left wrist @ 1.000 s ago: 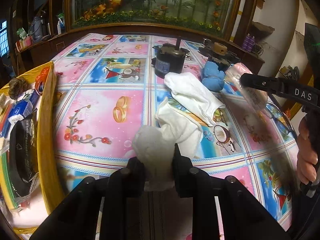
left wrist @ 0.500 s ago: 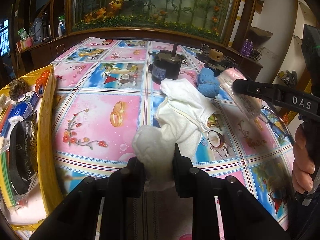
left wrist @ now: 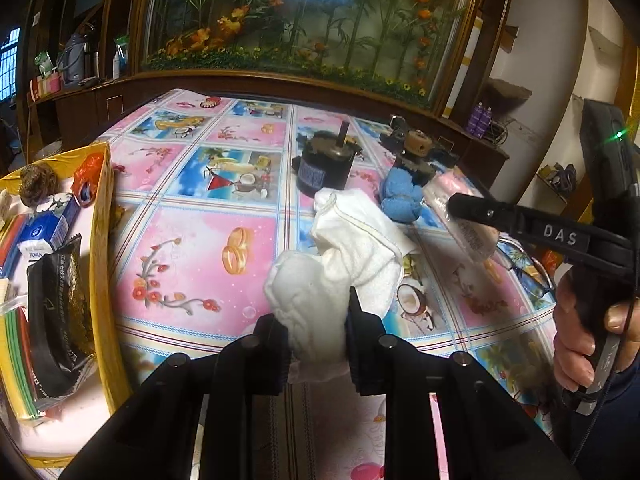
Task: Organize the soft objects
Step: 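Lift the white cloth and pink tissue pack off the table with both tools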
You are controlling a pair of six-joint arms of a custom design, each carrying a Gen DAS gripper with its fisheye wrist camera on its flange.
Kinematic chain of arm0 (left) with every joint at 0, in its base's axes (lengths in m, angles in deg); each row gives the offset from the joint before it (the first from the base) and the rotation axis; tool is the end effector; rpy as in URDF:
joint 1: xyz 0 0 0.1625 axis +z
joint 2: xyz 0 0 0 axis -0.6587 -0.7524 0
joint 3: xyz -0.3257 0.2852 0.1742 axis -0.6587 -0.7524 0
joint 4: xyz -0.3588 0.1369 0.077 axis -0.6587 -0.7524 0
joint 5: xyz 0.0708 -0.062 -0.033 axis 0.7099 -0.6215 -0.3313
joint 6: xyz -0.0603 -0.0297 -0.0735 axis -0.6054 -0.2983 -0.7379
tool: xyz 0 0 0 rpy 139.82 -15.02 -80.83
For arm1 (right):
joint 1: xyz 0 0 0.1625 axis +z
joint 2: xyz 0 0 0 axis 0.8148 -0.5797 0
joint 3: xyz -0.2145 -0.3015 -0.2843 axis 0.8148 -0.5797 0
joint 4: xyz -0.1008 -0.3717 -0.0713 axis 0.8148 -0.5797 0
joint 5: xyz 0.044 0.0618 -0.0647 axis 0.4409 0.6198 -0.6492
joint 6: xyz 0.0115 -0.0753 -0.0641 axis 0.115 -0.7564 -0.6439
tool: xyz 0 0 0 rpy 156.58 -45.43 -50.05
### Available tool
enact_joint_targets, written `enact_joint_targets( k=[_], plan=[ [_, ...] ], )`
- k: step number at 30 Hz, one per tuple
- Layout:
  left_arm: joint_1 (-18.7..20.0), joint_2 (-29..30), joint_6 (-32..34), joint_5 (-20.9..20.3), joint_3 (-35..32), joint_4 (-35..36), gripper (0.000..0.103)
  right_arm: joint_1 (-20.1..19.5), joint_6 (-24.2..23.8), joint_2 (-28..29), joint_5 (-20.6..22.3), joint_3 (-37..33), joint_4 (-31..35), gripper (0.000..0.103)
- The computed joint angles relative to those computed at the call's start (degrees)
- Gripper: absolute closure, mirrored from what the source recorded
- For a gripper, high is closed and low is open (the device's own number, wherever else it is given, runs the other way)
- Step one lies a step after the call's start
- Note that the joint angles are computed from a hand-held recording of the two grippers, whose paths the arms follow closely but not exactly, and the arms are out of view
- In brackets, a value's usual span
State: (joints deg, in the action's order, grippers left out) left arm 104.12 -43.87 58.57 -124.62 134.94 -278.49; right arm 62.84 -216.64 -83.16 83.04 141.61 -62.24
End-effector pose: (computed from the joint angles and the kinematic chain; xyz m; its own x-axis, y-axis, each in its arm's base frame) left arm -0.0348 -0.4243 0.1864 -0.7110 0.5783 -0.4001 0.7005 0.6322 -0.3311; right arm 0.2465 -0.3533 0.0362 -0.8096 0.1907 0.5552 -0.3293 0.6354 -0.6985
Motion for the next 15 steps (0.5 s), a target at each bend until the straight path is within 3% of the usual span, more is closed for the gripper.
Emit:
enact_joint_targets(
  k=[7,11,15],
  plan=[
    [0.34,-2.18,-0.32,-1.08,-0.15,0.33,0.081,0.26,0.10,0.24,0.27,-0.21,0.23,0.051],
    [-0.05,-4.54,0.20,0.55,0.54,-1.38,0.081,0.60,-0.52,0.74,-0.06,-0.54,0.16,0.051],
    [2.11,-8.12,0.32,-0.68,-0.74,0.81,0.081,0.87,-0.74,2.04,-0.56,-1.73,1.10,0.051]
  ],
)
